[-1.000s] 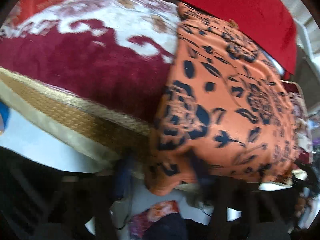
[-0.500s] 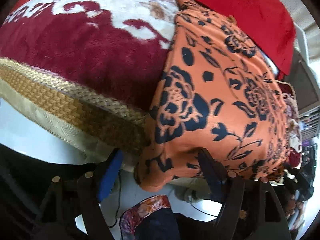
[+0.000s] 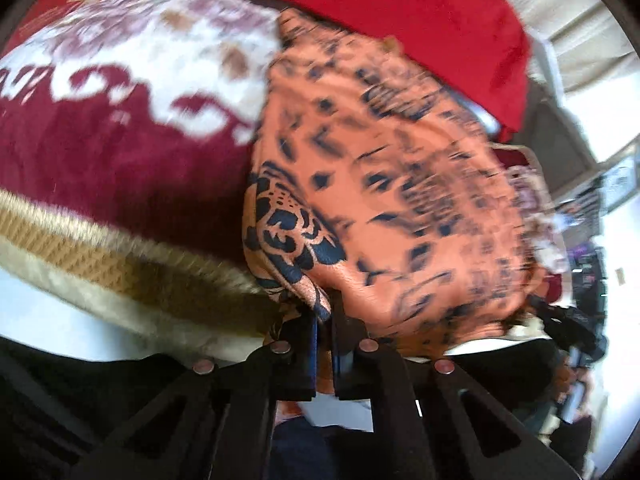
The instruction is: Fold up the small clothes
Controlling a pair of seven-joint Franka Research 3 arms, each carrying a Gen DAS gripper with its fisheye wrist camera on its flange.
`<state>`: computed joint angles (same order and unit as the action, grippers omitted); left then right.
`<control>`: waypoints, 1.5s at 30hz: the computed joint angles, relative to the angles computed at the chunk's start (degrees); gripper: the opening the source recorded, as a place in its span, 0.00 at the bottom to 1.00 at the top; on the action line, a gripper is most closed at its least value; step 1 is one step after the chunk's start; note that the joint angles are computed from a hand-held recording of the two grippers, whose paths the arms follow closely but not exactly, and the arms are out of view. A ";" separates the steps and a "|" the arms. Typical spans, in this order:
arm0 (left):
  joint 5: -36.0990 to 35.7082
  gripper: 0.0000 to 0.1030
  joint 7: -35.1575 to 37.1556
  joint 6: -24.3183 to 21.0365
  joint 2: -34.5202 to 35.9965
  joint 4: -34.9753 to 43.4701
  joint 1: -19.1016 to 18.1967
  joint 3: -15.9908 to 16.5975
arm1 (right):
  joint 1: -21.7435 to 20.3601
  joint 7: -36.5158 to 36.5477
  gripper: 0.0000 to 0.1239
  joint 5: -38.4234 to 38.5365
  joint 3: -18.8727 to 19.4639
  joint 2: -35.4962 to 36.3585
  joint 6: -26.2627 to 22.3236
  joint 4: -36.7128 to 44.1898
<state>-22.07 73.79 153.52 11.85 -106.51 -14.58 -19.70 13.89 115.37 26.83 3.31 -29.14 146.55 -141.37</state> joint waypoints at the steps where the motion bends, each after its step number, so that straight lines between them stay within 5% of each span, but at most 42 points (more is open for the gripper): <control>1: -3.54 0.05 3.17 0.51 -0.41 0.08 1.17 -1.14 | 1.20 -1.73 0.12 1.87 -1.12 -0.45 1.10 -0.04; 4: -9.59 0.05 9.29 -0.03 -0.69 3.77 2.51 -1.95 | 4.17 -7.50 0.12 7.55 -3.58 -1.67 6.21 0.42; 8: -3.41 0.05 8.13 0.05 1.75 11.70 0.83 0.37 | 6.16 -12.85 0.12 12.75 -4.97 0.02 11.94 4.13; 11: 3.57 0.05 4.82 -2.06 2.52 14.45 -0.17 1.79 | -2.54 -3.60 0.12 0.73 0.77 2.66 5.48 9.50; 15: 1.52 0.05 6.85 -2.63 2.96 12.63 1.05 -0.16 | -5.00 1.90 0.14 -6.18 1.99 3.08 -2.15 11.63; 17: 0.69 0.05 6.27 -2.94 2.66 10.81 1.01 -0.43 | -4.79 3.58 0.20 -6.01 0.88 1.63 -5.64 9.64; 18: -0.48 0.05 6.34 -3.19 1.94 9.25 1.37 -0.64 | -4.66 4.45 0.32 -5.32 0.52 0.44 -5.90 7.59; 19: 0.25 0.05 5.09 -3.40 1.61 8.21 0.94 -0.17 | -4.72 4.41 0.57 -5.05 -0.15 -0.71 -6.18 5.87; 20: 1.90 0.05 3.52 -3.63 1.21 7.40 0.36 0.49 | -5.28 5.81 0.66 -5.27 0.13 -1.75 -6.41 4.09; 22: 5.39 0.05 -0.35 -4.68 0.90 6.41 -0.67 1.66 | -6.09 7.05 0.68 -6.41 0.99 -3.03 -4.00 1.03; 25: 5.06 0.21 -1.42 -7.91 1.64 6.50 -0.19 1.56 | -3.82 5.21 0.68 -3.40 -0.89 -3.26 -0.81 -2.48; 27: 8.21 0.63 -5.14 -10.81 2.71 7.38 -0.91 2.59 | -0.86 2.68 0.68 1.87 -3.17 -1.98 0.39 -3.40; 30: 7.71 0.65 -6.90 -10.90 3.42 6.56 -0.28 2.24 | -1.09 2.75 0.67 1.84 -1.86 0.69 -0.42 -2.76; 32: 6.05 0.65 -5.80 -11.90 4.16 6.78 0.49 1.57 | 0.00 1.97 0.66 4.02 -1.99 2.20 0.88 -2.91; 35: 6.38 0.60 -5.31 -9.98 3.66 5.47 0.45 1.41 | 0.05 1.86 0.47 3.36 -0.61 3.58 2.37 -2.52; 39: 5.16 0.23 -0.55 -7.98 2.52 4.55 1.08 0.59 | -0.77 4.03 0.22 0.10 1.01 2.16 2.16 -2.78; 40: 5.43 0.23 -0.06 -7.88 2.24 4.49 0.97 0.68 | -0.52 4.22 0.10 0.17 0.99 1.82 2.55 -2.95; 45: 4.22 0.27 2.87 -7.75 1.14 4.23 1.11 0.77 | 2.23 0.30 0.09 -0.59 1.11 0.64 2.98 -0.54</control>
